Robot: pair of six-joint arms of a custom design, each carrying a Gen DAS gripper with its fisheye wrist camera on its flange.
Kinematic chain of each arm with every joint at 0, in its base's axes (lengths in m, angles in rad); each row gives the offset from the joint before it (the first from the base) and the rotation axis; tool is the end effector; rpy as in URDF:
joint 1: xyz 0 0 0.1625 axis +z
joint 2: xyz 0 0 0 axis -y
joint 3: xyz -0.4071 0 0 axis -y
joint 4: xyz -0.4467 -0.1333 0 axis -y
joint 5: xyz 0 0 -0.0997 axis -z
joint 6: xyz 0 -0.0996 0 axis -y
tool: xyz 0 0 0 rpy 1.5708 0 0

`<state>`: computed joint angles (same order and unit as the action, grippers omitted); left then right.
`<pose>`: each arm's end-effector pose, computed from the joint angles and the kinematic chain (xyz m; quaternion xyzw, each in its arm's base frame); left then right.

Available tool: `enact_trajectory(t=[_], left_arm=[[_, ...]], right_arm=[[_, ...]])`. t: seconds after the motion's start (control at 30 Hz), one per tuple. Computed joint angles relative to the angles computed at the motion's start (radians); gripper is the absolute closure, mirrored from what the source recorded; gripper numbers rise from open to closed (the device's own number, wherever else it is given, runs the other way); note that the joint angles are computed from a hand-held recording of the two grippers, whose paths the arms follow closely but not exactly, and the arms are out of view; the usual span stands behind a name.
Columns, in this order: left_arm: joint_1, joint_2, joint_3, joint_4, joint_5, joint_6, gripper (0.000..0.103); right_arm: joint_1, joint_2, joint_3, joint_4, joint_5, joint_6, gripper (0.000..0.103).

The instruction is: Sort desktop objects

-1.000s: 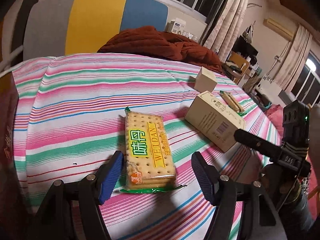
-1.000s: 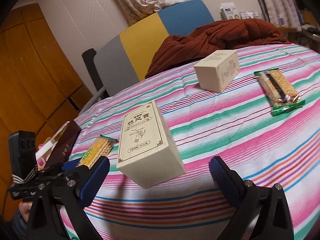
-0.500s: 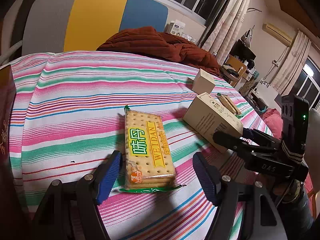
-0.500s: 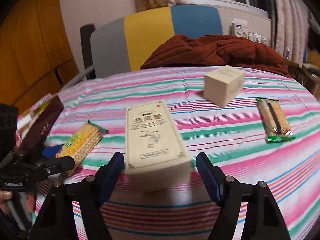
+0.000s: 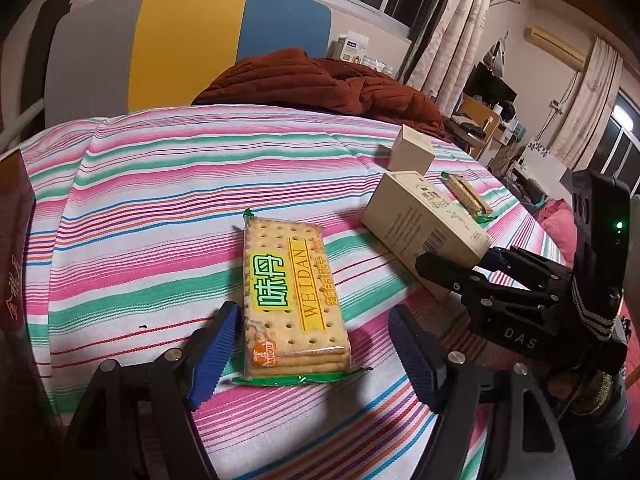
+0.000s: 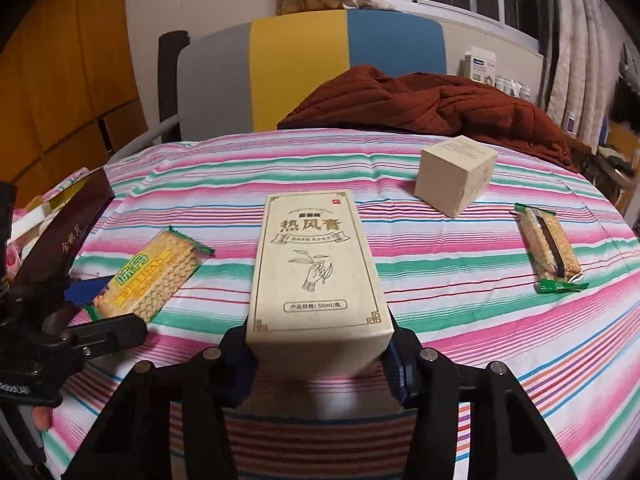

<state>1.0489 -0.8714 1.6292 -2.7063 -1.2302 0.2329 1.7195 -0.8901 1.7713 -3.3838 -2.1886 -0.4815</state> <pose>-0.2115 -0.7018 0.1165 0.3271 0.9116 -0.2071 0.1381 0.1733 -0.6465 0.1658 0.1339 -0.8515 0.3771 0.3387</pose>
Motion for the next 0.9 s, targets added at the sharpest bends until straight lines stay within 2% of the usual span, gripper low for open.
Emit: enact_trajectory(t=[0.07, 0.23, 0.47, 0.6, 0.73, 0.9], left_arm=[[-0.006, 0.002, 0.002, 0.001, 0.017, 0.011, 0.022], [-0.021, 0.008, 0.009, -0.004, 0.065, 0.037, 0.022], [0.003, -0.008, 0.004, 0.008, -0.014, 0.004, 0.022], [0.003, -0.009, 0.004, 0.009, -0.017, -0.003, 0.022], [-0.006, -0.006, 0.008, 0.000, 0.014, 0.002, 0.025], [-0.007, -0.009, 0.016, -0.022, 0.038, -0.019, 0.040]], right_arm=[[0.003, 0.006, -0.003, -0.002, -0.007, -0.004, 0.051], [0.000, 0.005, -0.001, -0.004, -0.001, 0.005, 0.051], [-0.003, 0.003, 0.002, -0.007, 0.010, 0.021, 0.051], [-0.007, 0.000, 0.002, 0.006, 0.017, 0.035, 0.051], [-0.011, -0.004, 0.001, 0.025, 0.025, 0.053, 0.051], [-0.009, -0.001, -0.001, 0.023, 0.017, 0.051, 0.051]])
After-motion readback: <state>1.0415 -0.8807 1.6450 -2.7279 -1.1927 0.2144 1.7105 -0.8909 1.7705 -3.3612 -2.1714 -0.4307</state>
